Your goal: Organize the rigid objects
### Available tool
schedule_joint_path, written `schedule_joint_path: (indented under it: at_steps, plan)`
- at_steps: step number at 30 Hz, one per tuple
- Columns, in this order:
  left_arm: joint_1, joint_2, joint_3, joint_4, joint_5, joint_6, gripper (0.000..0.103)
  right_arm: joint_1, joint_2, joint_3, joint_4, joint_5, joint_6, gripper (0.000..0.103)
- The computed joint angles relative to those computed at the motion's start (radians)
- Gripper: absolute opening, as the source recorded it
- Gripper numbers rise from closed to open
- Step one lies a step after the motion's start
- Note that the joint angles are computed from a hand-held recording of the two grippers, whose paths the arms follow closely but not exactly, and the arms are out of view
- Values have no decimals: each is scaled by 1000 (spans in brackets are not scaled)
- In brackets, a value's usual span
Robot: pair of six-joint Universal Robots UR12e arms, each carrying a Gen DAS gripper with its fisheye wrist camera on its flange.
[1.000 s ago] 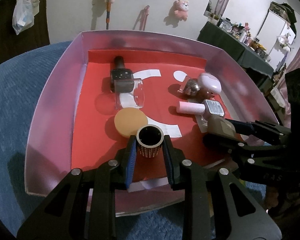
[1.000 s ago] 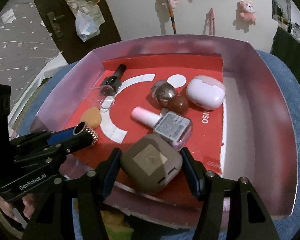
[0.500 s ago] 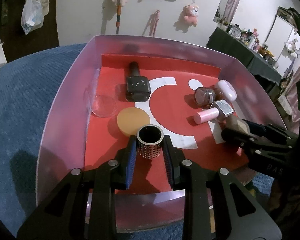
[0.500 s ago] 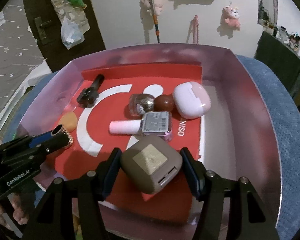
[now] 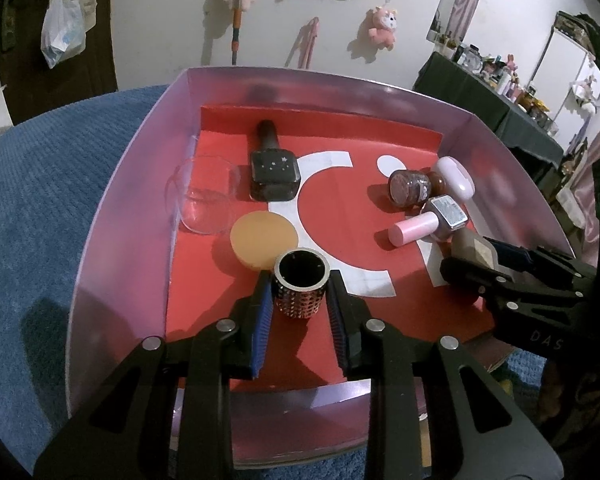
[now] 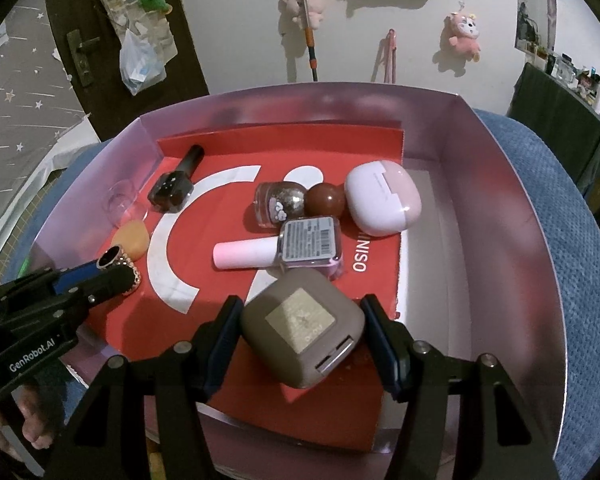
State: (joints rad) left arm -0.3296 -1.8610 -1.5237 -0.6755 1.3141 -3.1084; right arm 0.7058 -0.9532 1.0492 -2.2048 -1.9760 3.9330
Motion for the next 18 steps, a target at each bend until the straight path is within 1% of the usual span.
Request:
schedule_joint_path:
  at_steps: [18]
  plan:
    - [-3,-1,-2,-7,15,7,26,0,-1,2,-8,0,4,63]
